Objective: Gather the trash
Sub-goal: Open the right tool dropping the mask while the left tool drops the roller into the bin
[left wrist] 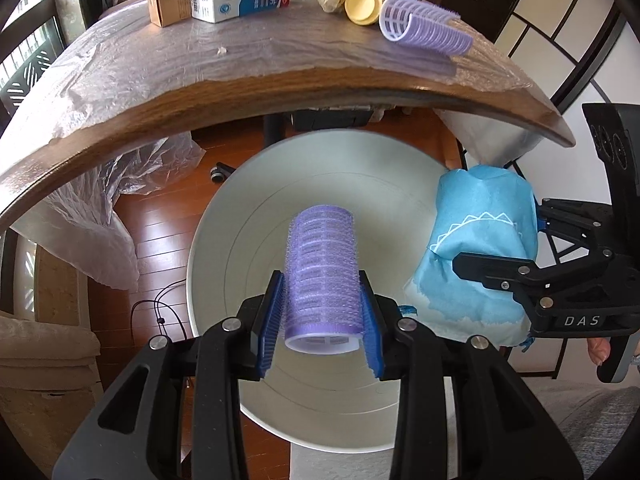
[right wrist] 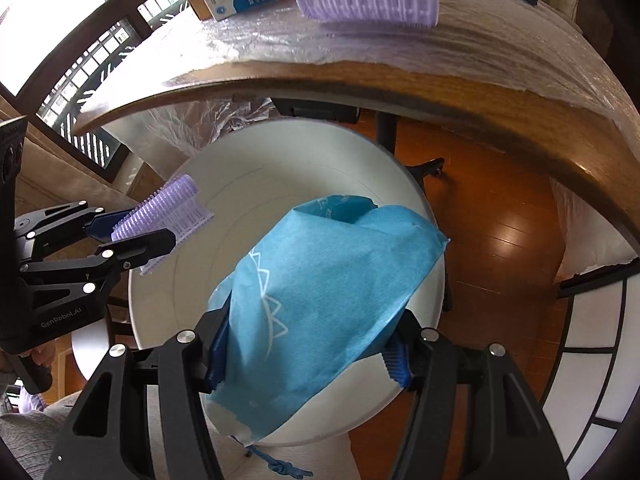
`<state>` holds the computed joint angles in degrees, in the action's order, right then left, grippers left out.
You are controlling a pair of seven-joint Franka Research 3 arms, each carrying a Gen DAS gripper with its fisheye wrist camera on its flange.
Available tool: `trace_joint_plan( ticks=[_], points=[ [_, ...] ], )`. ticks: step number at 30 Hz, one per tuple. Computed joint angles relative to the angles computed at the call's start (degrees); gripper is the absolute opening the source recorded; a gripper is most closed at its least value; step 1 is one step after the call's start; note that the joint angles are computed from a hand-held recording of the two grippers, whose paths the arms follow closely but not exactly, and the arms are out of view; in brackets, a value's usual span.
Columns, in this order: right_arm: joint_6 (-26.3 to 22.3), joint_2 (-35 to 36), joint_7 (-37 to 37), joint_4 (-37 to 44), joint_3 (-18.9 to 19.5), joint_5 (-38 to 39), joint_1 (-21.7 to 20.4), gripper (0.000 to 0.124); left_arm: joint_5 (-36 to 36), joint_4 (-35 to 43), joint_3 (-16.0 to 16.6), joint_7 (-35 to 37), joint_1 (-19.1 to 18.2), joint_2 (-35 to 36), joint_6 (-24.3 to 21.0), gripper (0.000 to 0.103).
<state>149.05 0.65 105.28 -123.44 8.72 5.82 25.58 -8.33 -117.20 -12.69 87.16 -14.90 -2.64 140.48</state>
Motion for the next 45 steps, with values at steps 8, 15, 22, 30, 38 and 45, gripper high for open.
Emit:
trace_joint_plan(
  ticks=[8, 15, 22, 30, 38, 45],
  points=[
    [-0.4, 2.43, 3.44, 0.82, -0.43, -4.86, 0.4, 0.06, 0.79, 0.26, -0.06, -2.02, 0.6, 2.19, 0.08, 0.037],
    [-0.76, 4.05, 4.39, 1.94, -0.64, -6.5, 1.1, 0.06, 2.26, 1.52, -0.5, -2.08, 0.95, 4.21, -1.09, 0.037],
    [-1.51, 5.64, 5.17, 3.22, -1.01, -7.8, 1.75, 0.06, 3.52, 2.45, -0.85, -1.55, 1.17, 5.71, -2.12, 0.037],
    [-2.1, 7.05, 6.0, 4.51, -1.52, -9.69, 2.33, 0.06, 4.36, 2.88, -1.21, -0.46, 1.25, 6.87, -2.74, 0.037],
    [-2.34, 8.03, 6.59, 5.06, -1.83, -10.44, 2.67, 0.06, 5.42, 4.17, -1.38, -0.19, 1.38, 8.55, -3.52, 0.037],
    [-2.67, 8.41, 6.61, 5.4, -1.99, -10.42, 2.71, 0.06, 5.71, 4.67, -1.49, -0.21, 1.57, 9.1, -3.83, 0.037]
  ],
)
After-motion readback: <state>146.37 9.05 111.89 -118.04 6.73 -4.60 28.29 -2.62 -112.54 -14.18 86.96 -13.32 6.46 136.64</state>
